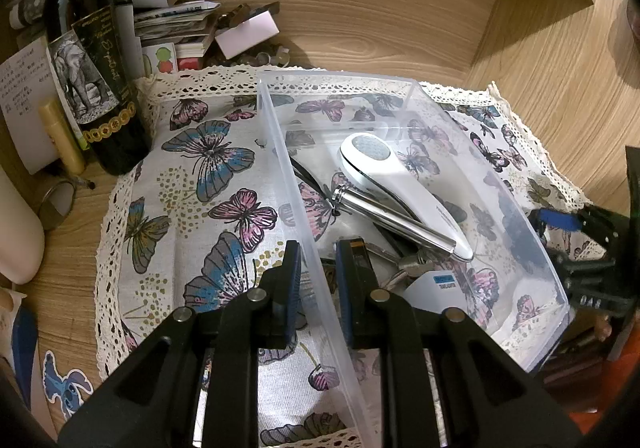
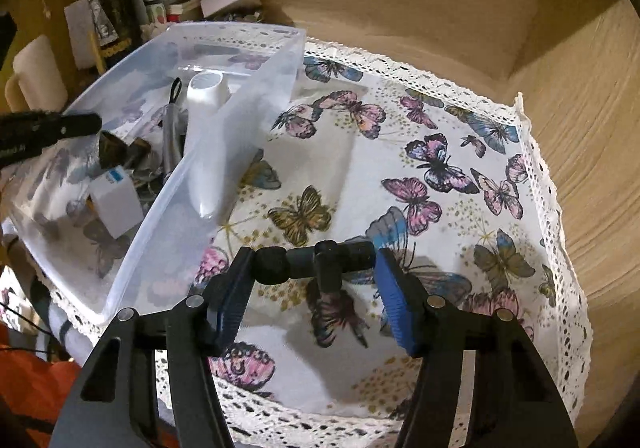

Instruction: Organize rigid objects

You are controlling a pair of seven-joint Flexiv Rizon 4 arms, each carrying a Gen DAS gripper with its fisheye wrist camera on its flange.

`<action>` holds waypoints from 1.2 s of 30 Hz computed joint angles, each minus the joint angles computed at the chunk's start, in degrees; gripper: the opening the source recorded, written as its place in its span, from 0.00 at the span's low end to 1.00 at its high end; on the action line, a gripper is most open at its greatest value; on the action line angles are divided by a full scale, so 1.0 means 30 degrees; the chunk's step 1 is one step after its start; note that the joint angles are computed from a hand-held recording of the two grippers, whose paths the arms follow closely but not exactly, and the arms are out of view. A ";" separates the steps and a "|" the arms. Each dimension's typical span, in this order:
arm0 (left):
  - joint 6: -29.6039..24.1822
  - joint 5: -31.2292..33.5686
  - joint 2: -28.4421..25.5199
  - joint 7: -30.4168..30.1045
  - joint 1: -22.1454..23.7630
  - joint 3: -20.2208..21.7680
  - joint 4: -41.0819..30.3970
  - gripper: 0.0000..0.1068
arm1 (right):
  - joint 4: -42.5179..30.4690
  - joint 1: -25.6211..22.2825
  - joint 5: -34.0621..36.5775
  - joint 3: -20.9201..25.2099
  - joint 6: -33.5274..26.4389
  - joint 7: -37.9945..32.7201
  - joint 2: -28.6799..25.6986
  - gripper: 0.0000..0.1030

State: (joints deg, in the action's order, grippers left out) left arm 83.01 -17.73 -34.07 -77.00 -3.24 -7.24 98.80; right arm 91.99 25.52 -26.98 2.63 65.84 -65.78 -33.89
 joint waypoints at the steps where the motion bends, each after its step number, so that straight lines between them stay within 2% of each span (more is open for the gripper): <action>1: 0.0005 -0.0009 0.0002 0.0018 0.0033 -0.0035 0.0012 0.16 | -0.0181 -0.0039 0.0068 -0.0017 -0.0117 0.0031 -0.0068 0.56; 5: -0.0031 0.0037 0.0007 -0.0026 -0.0025 0.0044 -0.0007 0.16 | -0.0601 0.0025 -0.0169 -0.0454 -0.0105 0.0619 -0.0145 0.56; 10: -0.0008 0.0016 0.0034 0.0057 0.0077 -0.0056 0.0054 0.16 | -0.0917 0.0097 -0.0461 -0.0733 0.1461 0.1185 0.0032 0.56; 15: -0.0023 0.0013 0.0052 0.0077 0.0081 -0.0042 0.0070 0.16 | -0.1751 -0.0103 -0.0059 -0.0206 0.2935 0.0645 -0.0212 0.56; 20: -0.0019 0.0001 0.0090 0.0164 0.0155 -0.0084 0.0129 0.16 | -0.2959 -0.0401 0.1132 0.1044 0.3311 -0.0834 -0.0974 0.56; 27: 0.0020 -0.0058 0.0101 0.0258 0.0245 -0.0147 0.0184 0.16 | -0.5357 -0.0528 0.3177 0.2908 0.1334 -0.3670 -0.2496 0.56; 32: 0.0040 -0.0077 0.0130 0.0318 0.0280 -0.0169 0.0233 0.16 | -0.7524 -0.0179 0.4452 0.3301 -0.0944 -0.5248 -0.3720 0.56; 36: 0.0005 -0.0088 0.0111 0.0275 0.0215 -0.0116 0.0190 0.16 | -0.8304 0.0346 0.4998 0.2770 -0.1716 -0.5570 -0.4133 0.57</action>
